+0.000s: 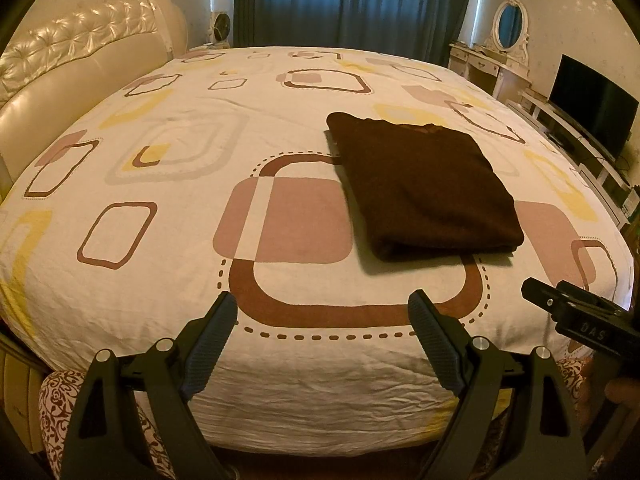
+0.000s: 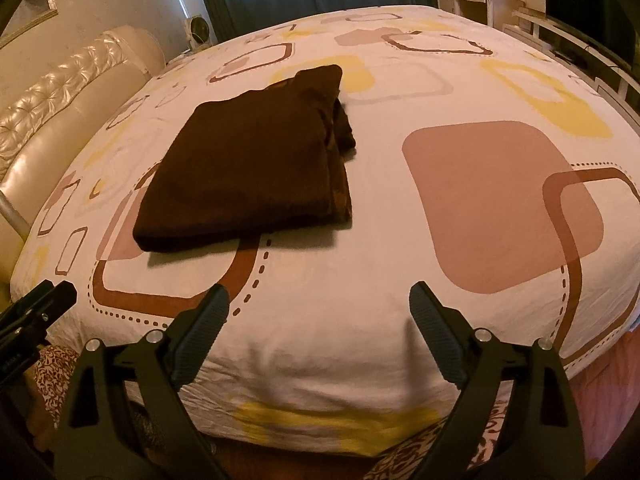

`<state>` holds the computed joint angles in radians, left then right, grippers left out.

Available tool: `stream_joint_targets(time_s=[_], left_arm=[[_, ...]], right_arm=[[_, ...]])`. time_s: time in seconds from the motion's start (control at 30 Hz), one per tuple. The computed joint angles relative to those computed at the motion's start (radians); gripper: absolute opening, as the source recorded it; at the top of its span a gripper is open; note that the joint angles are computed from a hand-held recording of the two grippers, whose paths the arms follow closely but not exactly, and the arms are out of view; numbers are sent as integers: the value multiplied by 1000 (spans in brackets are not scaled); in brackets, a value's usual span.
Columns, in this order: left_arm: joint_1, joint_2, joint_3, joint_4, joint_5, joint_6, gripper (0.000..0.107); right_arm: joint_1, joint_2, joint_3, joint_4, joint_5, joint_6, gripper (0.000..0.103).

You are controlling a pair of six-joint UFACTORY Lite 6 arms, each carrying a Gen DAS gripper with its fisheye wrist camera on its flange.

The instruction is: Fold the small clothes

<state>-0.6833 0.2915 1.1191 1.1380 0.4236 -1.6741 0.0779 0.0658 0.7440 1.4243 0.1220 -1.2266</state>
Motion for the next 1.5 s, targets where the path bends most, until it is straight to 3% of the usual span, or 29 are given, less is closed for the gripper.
stream_joint_targets(time_s=[1.07,1.2,1.27,1.37,1.5], left_arm=[[-25,5,12,55,31,-19,86],[-16,8,22,25,16,8,89],[-30,12,32,5,79,14,92],[13,-17,24,-74,-17,124,92],[110,-29,69,-73,-49,136,92]], right_arm=[[25,-2,-6,9,-13,17,92],[37,1,-14,121,-17,-86,92],[39,2,-15,150,-18,-113,92],[32,12,-9,133,1,-94,92],[-7,33,33,5,81,31,92]])
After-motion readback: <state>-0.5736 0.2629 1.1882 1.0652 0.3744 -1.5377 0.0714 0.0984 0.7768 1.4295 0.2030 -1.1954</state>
